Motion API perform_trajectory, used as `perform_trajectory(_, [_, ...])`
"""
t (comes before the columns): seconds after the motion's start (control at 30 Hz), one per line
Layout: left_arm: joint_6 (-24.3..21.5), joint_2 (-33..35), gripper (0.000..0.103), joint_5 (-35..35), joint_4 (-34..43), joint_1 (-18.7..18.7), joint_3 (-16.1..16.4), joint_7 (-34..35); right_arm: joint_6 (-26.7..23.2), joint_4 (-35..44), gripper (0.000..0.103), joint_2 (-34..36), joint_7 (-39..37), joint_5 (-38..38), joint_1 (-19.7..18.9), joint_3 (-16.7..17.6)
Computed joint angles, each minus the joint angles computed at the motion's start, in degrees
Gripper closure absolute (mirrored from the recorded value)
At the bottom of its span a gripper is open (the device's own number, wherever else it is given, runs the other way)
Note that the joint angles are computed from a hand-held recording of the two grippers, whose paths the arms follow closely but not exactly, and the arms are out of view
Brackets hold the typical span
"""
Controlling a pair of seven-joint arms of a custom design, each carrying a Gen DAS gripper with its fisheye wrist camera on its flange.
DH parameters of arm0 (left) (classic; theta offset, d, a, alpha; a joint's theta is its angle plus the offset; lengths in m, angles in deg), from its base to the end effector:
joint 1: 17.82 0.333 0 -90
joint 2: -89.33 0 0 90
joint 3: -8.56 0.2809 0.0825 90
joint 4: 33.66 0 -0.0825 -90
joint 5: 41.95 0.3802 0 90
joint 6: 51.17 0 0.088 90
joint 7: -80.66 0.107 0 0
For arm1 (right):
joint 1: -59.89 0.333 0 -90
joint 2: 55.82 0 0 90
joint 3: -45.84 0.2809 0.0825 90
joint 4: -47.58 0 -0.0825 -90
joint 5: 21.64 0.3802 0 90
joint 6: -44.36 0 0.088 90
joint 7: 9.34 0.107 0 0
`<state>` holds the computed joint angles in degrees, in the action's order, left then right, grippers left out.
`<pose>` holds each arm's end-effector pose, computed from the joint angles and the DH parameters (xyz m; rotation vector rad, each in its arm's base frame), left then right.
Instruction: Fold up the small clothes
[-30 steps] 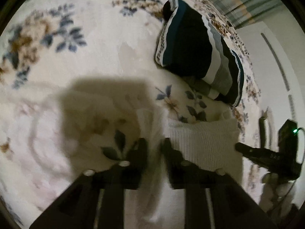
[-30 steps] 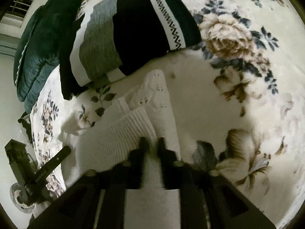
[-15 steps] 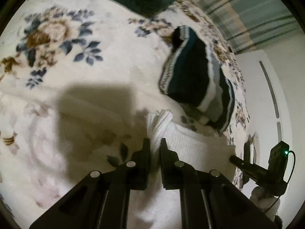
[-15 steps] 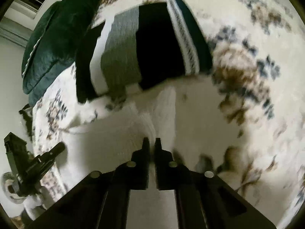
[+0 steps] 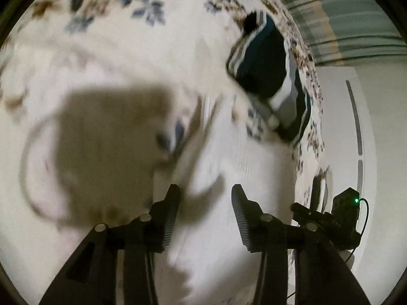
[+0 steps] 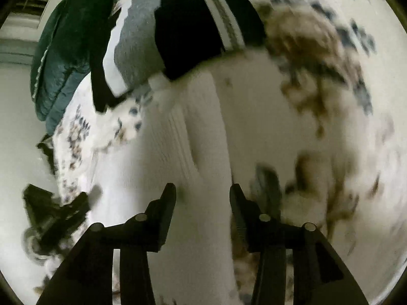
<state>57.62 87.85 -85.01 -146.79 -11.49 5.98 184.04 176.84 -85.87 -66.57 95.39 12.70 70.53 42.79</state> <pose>0.5509 -0.0139 0.4593 1.9251 -1.7363 0.7259 0.4941 0.0767 0.4007 -1.3817 2.3265 0.4292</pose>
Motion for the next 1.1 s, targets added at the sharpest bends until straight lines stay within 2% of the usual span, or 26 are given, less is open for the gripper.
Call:
perform_trajectory(0.07, [2.58, -2.9, 0.073, 1.1, -3.82, -0.57, -0.47, 0.48, -0.78, -2.72, 0.057, -1.52, -1.62, 4.05, 0.58, -0.55])
perform_trajectory(0.1, [3.7, -3.81, 0.088, 1.51, -4.82, -0.87, -0.55, 0.77, -0.74, -3.7, 0.057, -1.87, -2.26, 5.64, 0.83, -0.72])
perform_trajectory(0.13, [5.47, -5.05, 0.089, 1.44, -6.04, -1.2, -0.61, 1.08, -0.19, -4.83, 0.057, -2.28, -3.43, 8.06, 1.16, -1.02])
perform_trajectory(0.17, [6.41, -5.77, 0.091, 1.27, -6.66, -1.39, -0.43, 1.07, 0.57, -5.6, 0.061, -2.58, -3.96, 9.61, 1.34, -1.08])
perform_trajectory(0.2, [7.27, -6.47, 0.096, 0.71, -7.12, -1.56, -0.19, 1.17, 1.76, -6.37, 0.084, -3.1, -4.85, 11.14, 1.59, -1.1])
perform_trajectory(0.23, [8.24, -7.17, 0.097, 0.63, -7.52, -1.7, -0.04, 0.98, 2.66, -6.65, 0.096, -3.67, -4.55, 10.16, 1.54, -0.68])
perform_trajectory(0.43, [9.35, -7.21, 0.098, 1.35, -7.88, -1.69, 1.13, 0.17, 4.07, -6.67, 0.101, -7.9, 7.46, -4.99, -0.36, 1.13])
perform_trajectory(0.47, [8.69, -6.39, 0.098, 1.96, -7.68, -1.63, 1.13, -0.23, 3.33, -6.28, 0.101, -7.46, 7.7, -6.25, -0.19, 0.58])
perform_trajectory(0.53, [5.88, -4.62, 0.094, 0.79, -6.34, -1.59, 1.27, -0.55, -1.61, -3.98, 0.1, -3.96, 3.53, -3.02, 1.38, -2.09])
perform_trajectory(0.57, [4.38, -3.62, 0.093, 0.07, -5.05, -1.55, 1.23, -0.93, -1.93, -3.6, 0.099, -3.35, 3.39, -2.39, 1.21, -2.02])
perform_trajectory(0.63, [3.44, -2.43, 0.084, -0.19, -2.67, -1.63, 0.69, 0.12, -2.39, -2.14, 0.097, -2.4, 0.44, -0.32, 0.94, -2.43])
perform_trajectory(0.67, [4.05, -1.85, 0.081, -0.14, -1.45, -1.81, 0.29, 1.12, -2.07, -1.48, 0.093, -1.97, 0.03, -0.36, 0.6, -2.16])
perform_trajectory(0.73, [5.29, 0.33, 0.067, 0.71, 1.37, -2.28, -0.58, 1.82, 0.65, -0.07, 0.08, -1.48, -1.32, -0.32, -0.04, -1.83])
perform_trajectory(0.77, [5.84, 2.29, 0.065, 1.41, 3.43, -2.61, -1.12, 1.7, 1.15, 0.93, 0.067, -0.57, -1.86, 0.01, -0.15, -1.75])
perform_trajectory(0.8, [6.48, 3.99, 0.065, 2.08, 5.03, -2.9, -1.64, 1.57, 1.38, 3.0, 0.064, 1.31, -2.44, 0.06, -0.35, -1.71])
perform_trajectory(0.87, [6.99, 8.49, 0.065, 4.63, 9.5, -3.67, -2.82, 1.13, 0.69, 6.86, 0.064, 5.16, -3.08, -0.8, -0.87, -1.0])
perform_trajectory(0.97, [7.77, 12.72, 0.065, 8.81, 14.17, -4.54, -4.11, 0.25, -0.77, 13.5, 0.063, 10.57, -2.37, -6.11, -1.81, 0.93])
perform_trajectory(1.1, [10.5, 12.42, 0.065, 15.4, 15.32, -5.95, -4.95, 0.58, -2.32, 18.93, 0.063, 13.52, -2.51, -14.64, -2.04, 2.97])
